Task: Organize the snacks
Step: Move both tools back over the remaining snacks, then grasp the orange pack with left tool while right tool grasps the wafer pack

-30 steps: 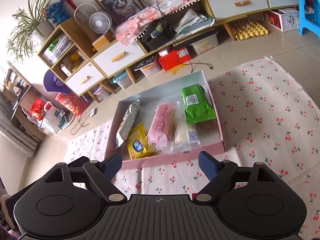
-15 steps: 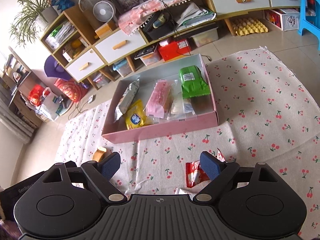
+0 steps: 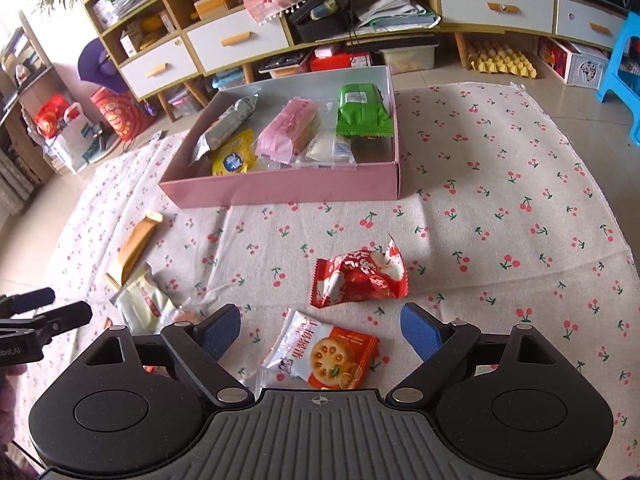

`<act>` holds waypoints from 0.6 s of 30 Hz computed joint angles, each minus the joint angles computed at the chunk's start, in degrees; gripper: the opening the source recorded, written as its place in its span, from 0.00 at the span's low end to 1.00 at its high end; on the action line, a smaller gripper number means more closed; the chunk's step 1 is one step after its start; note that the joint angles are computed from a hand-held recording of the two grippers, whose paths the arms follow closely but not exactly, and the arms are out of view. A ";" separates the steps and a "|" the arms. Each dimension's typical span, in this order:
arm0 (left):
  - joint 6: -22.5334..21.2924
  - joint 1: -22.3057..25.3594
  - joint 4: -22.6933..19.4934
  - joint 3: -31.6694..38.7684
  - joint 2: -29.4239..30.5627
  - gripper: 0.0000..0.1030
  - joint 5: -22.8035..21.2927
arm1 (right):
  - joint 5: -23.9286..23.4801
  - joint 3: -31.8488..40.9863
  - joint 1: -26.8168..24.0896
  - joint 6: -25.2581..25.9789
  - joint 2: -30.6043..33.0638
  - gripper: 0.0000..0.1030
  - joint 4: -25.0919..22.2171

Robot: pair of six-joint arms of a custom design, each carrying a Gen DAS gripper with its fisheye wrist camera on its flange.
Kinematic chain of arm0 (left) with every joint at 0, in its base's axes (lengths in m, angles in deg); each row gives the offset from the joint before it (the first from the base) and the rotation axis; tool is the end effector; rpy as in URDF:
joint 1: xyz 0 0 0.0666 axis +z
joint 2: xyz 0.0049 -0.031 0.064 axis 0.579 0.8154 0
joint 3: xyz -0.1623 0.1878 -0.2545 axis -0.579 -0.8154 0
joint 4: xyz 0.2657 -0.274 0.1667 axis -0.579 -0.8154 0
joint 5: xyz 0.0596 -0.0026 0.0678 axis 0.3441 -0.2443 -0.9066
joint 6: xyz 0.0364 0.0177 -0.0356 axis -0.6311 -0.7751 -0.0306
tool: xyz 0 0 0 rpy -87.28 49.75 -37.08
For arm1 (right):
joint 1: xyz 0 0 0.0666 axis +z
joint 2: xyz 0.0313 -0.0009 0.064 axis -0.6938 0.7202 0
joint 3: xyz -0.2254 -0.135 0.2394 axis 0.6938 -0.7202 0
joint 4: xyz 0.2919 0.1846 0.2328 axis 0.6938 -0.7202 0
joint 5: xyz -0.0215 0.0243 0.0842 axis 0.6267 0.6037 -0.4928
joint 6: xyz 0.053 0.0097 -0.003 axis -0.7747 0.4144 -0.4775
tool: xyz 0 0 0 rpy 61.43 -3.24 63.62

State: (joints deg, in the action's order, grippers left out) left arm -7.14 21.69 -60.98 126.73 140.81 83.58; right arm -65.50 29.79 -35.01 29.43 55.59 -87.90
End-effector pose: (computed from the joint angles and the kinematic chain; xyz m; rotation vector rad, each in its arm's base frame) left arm 0.5081 -0.1228 0.4664 0.1003 2.4460 -0.1212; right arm 0.5384 0.0896 0.4519 -0.0761 2.5112 0.3161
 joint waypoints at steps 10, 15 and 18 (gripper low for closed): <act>-4.22 0.20 -6.24 -0.18 0.86 0.98 -0.74 | -1.79 -2.74 3.45 9.69 -1.38 0.86 2.13; -6.99 1.17 -9.32 0.76 1.49 0.97 0.57 | -0.95 -2.74 5.71 13.33 -0.82 0.86 2.08; -9.22 1.44 -10.79 0.91 1.87 0.92 1.30 | -0.03 -2.89 6.62 14.65 -0.40 0.86 2.51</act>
